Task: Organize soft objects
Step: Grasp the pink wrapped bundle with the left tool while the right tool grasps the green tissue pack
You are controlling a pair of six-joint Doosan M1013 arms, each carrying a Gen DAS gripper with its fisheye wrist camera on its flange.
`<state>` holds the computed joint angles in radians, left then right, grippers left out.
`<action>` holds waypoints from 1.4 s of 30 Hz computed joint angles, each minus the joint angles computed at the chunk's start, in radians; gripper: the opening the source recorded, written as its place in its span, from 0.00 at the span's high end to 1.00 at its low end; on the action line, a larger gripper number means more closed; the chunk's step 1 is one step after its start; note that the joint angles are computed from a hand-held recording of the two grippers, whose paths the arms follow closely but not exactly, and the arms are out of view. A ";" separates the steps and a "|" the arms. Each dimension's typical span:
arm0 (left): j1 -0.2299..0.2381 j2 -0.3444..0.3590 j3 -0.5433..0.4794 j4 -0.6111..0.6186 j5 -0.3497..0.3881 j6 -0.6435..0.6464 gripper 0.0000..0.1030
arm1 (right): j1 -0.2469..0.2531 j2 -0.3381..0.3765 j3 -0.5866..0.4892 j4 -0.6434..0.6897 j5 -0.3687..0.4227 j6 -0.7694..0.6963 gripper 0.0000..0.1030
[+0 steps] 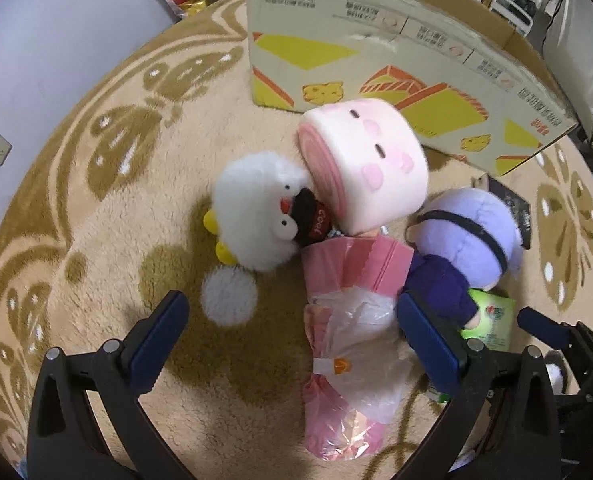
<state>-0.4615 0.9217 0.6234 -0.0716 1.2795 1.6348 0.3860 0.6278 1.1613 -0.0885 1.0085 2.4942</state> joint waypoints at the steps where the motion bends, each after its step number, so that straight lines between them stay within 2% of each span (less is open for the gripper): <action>1: -0.001 0.005 -0.005 0.006 0.008 0.003 0.00 | -0.001 0.001 -0.001 0.002 0.000 -0.001 0.09; 11: -0.003 0.027 -0.033 0.000 0.042 0.016 0.00 | 0.003 0.021 -0.026 0.013 0.020 -0.015 0.09; 14: 0.000 0.053 -0.069 -0.002 0.064 0.025 0.00 | 0.003 0.033 -0.040 0.030 0.027 -0.020 0.09; 24: -0.001 0.064 -0.068 0.003 0.055 0.027 0.00 | 0.009 0.076 -0.098 0.019 0.089 -0.041 0.09; 29: 0.002 0.072 -0.087 -0.010 0.078 0.017 0.00 | 0.016 0.087 -0.112 0.003 0.102 -0.040 0.09; 35: 0.006 0.092 -0.120 -0.028 0.100 0.019 0.00 | 0.025 0.106 -0.134 -0.015 0.118 -0.028 0.13; 39: 0.003 0.097 -0.126 -0.018 0.098 0.023 0.00 | 0.026 0.107 -0.128 -0.036 0.121 -0.021 0.21; 42: -0.001 0.098 -0.127 -0.010 0.096 0.022 0.00 | 0.020 0.097 -0.110 -0.033 0.108 -0.016 0.24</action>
<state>-0.4623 1.0192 0.4964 -0.0818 1.3757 1.6573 0.4063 0.7252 1.0515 -0.1211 1.1162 2.4785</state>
